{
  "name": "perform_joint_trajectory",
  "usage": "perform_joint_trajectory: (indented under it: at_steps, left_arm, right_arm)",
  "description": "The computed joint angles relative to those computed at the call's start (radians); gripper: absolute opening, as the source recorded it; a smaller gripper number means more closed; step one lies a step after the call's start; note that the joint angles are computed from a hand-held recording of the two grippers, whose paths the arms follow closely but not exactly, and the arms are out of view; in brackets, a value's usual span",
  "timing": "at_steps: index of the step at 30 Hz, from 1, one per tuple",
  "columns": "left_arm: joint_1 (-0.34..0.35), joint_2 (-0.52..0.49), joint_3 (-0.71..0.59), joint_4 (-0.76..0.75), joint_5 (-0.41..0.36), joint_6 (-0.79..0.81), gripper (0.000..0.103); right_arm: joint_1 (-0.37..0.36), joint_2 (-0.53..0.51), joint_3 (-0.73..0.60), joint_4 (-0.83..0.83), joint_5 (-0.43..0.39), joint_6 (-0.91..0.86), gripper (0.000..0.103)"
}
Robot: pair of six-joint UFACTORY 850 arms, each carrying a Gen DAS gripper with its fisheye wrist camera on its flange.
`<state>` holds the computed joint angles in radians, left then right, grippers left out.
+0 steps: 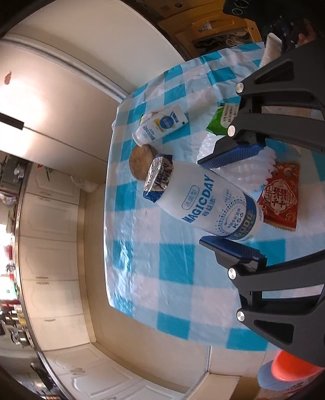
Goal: Collect trash
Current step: 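Grasp the MAGICDAY milk bottle with the left tool while the right tool grasps the paper bag, then carry the milk bottle to the red basin and release it while the right tool carries the paper bag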
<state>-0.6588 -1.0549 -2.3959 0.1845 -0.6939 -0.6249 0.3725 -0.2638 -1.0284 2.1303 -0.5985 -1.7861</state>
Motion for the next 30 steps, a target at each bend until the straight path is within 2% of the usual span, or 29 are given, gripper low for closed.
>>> perform_joint_trajectory:
  at_steps: [6, 11, 20, 30]
  left_arm:
    - [0.003, 0.179, 0.312, 0.075, 0.140, -0.122, 0.057]
    - [0.007, 0.266, 0.466, 0.101, 0.195, -0.185, 0.056]
    - [0.006, 0.395, 0.690, 0.096, 0.303, -0.259, 0.051]
    - [0.005, 0.516, 0.877, 0.226, 0.385, -0.453, 0.048]
  right_arm:
    - [0.016, 0.021, 0.016, 0.051, 0.008, -0.029, 0.012]
    - [0.026, 0.037, 0.024, 0.086, 0.019, -0.043, 0.012]
    - [0.050, 0.049, 0.009, 0.122, 0.045, -0.066, 0.012]
    - [0.092, 0.022, -0.056, 0.092, 0.070, -0.027, 0.012]
